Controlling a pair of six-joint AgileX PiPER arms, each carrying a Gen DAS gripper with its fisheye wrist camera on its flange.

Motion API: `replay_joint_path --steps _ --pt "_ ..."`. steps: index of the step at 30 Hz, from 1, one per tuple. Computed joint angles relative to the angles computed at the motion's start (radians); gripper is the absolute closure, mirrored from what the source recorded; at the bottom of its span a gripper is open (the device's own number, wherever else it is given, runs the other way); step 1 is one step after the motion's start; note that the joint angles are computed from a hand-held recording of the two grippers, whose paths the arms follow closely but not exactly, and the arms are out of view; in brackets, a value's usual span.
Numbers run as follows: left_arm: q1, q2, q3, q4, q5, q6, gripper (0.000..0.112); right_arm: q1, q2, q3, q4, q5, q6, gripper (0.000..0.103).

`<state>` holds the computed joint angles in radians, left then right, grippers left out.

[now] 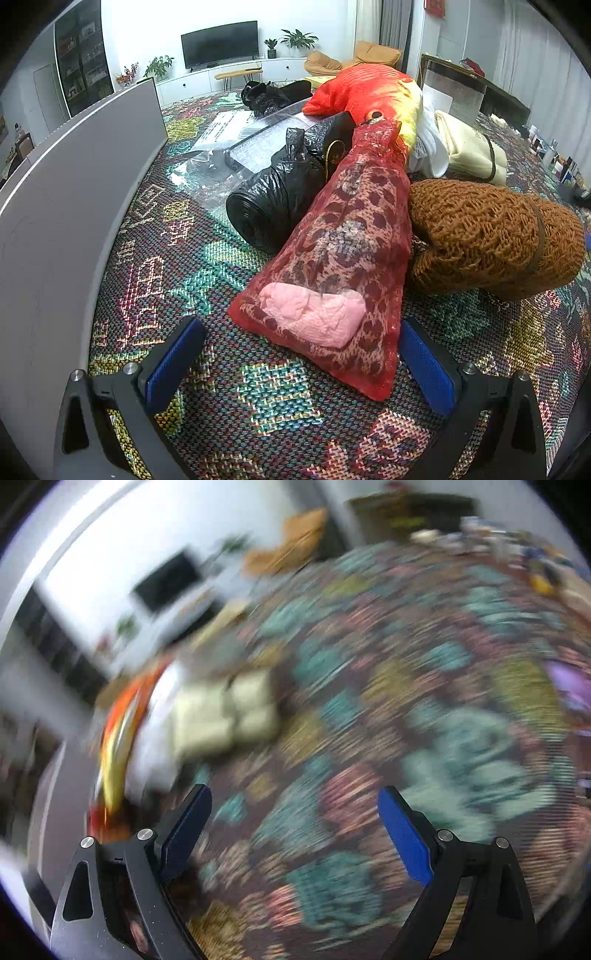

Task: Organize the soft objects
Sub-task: 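Grasp the cream rolled mat with the right gripper and lift it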

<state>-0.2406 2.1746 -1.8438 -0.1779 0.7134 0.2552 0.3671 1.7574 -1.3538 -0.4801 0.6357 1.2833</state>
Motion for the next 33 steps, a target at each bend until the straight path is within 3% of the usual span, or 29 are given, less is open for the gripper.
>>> replay_joint_path --steps 3,6,10,15,33 --pt "-0.001 -0.001 0.002 0.001 -0.001 -0.001 0.009 0.038 0.099 -0.092 0.016 0.089 -0.073 0.011" --pt "-0.001 -0.002 0.003 0.0 -0.002 -0.001 0.009 0.088 0.134 -0.104 -0.068 0.194 -0.009 0.011" --pt "-0.001 -0.003 0.005 0.001 -0.003 -0.001 0.009 0.123 0.144 -0.105 -0.156 0.244 0.057 0.011" --pt "0.0 -0.002 0.003 0.0 -0.002 0.0 0.009 0.15 0.213 -0.189 -0.135 0.32 -0.031 0.01" --pt "-0.002 -0.026 0.036 -0.005 -0.006 0.008 0.009 0.165 0.217 -0.192 -0.143 0.327 -0.02 0.009"
